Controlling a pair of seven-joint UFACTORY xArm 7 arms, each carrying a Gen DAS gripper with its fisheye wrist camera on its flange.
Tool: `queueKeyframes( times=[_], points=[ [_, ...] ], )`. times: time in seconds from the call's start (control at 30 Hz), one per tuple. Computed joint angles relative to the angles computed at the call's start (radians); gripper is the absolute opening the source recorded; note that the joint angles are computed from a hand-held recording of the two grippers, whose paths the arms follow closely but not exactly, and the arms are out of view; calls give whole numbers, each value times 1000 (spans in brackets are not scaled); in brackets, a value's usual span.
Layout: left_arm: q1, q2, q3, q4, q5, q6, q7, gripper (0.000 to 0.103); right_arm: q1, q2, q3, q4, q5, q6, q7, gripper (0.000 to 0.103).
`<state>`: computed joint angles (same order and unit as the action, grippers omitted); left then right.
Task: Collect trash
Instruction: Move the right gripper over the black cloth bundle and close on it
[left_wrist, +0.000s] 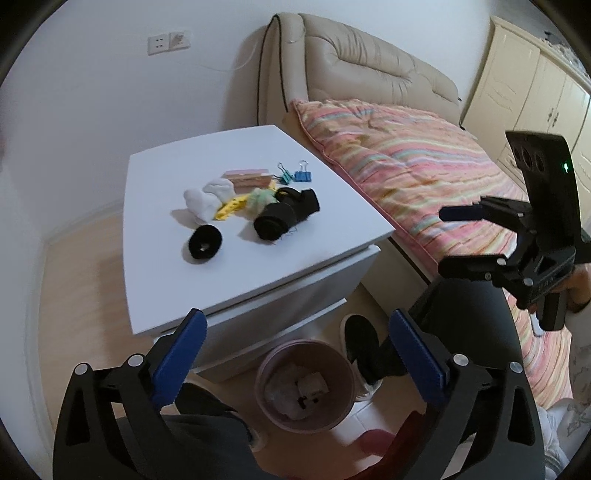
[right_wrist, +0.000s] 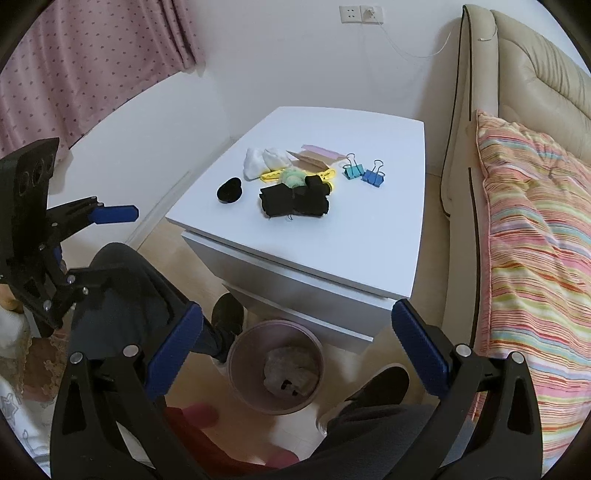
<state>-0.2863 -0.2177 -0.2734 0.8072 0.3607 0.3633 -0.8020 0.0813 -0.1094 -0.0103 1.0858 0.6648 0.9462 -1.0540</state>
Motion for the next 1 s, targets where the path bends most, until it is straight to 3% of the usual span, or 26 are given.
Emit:
queueKeyframes(
  times=[0.5, 1.0],
  points=[
    [36, -18, 3, 4, 50, 27, -59, 95, 20, 20, 19, 36, -19, -26, 31, 100],
    [67, -15, 25, 19, 54, 42, -43, 95, 54, 223, 100, 265, -148, -66, 157, 100]
  ],
)
